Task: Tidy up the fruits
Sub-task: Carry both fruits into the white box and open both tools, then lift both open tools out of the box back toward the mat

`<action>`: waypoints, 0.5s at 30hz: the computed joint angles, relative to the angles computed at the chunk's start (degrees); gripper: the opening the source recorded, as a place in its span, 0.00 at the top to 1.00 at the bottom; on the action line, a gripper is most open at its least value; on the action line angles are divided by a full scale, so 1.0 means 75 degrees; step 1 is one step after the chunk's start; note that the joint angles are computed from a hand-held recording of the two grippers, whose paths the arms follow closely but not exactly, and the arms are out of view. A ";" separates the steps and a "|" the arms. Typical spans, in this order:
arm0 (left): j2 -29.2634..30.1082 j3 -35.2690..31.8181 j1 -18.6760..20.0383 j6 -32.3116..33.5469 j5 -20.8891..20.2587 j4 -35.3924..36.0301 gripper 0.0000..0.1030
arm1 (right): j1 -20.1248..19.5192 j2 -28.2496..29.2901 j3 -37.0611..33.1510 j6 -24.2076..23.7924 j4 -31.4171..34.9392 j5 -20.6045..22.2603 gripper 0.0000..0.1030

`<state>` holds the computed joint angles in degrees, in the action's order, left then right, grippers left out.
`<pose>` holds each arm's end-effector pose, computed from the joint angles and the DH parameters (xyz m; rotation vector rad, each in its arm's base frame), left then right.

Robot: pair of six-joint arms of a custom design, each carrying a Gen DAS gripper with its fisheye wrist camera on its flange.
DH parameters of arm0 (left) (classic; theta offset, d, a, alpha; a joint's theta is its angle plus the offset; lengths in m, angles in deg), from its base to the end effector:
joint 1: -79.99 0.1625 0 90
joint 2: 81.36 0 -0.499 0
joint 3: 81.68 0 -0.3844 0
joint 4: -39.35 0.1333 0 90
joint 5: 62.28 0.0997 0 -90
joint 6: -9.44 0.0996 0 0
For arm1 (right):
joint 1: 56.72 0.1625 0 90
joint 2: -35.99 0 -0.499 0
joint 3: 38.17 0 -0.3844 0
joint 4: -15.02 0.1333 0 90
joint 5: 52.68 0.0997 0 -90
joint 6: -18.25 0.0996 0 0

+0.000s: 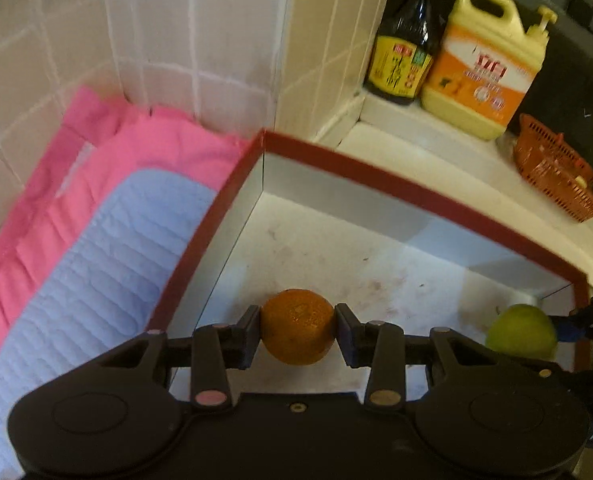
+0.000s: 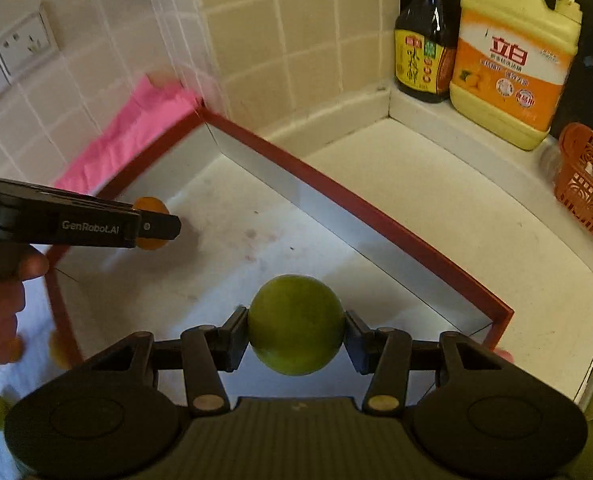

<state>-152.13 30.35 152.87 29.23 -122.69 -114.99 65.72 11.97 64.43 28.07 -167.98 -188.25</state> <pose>0.0040 -0.6070 0.3396 0.6829 2.4846 -0.5094 0.3989 -0.5117 -0.0539 0.3468 -2.3864 0.6488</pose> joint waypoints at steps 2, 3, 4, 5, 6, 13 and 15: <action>0.0055 -0.0053 0.0066 0.0002 0.0008 0.0057 0.54 | -0.0065 -0.0003 0.0014 0.0098 0.0105 0.0064 0.50; 0.0084 -0.0084 0.0091 -0.0023 -0.0001 0.0093 0.54 | -0.0098 -0.0004 0.0030 0.0145 0.0141 0.0111 0.50; 0.0121 -0.0128 0.0116 -0.0065 0.0008 0.0142 0.53 | -0.0135 -0.0004 0.0011 0.0182 0.0232 0.0134 0.50; 0.0134 -0.0139 0.0133 -0.0096 0.0026 0.0174 0.53 | -0.0151 -0.0003 0.0015 0.0234 0.0316 0.0129 0.50; 0.0144 -0.0138 0.0136 -0.0093 0.0016 0.0153 0.53 | -0.0169 -0.0004 0.0020 0.0282 0.0386 0.0124 0.50; -0.0265 0.0179 -0.0066 -0.0010 -0.0009 0.0043 0.31 | 0.0056 -0.0301 0.0382 0.0285 0.0035 0.0218 0.40; -0.0556 0.0342 -0.0176 -0.0070 -0.0021 0.0015 0.31 | 0.0222 -0.0392 0.0459 0.0186 -0.0155 -0.0002 0.40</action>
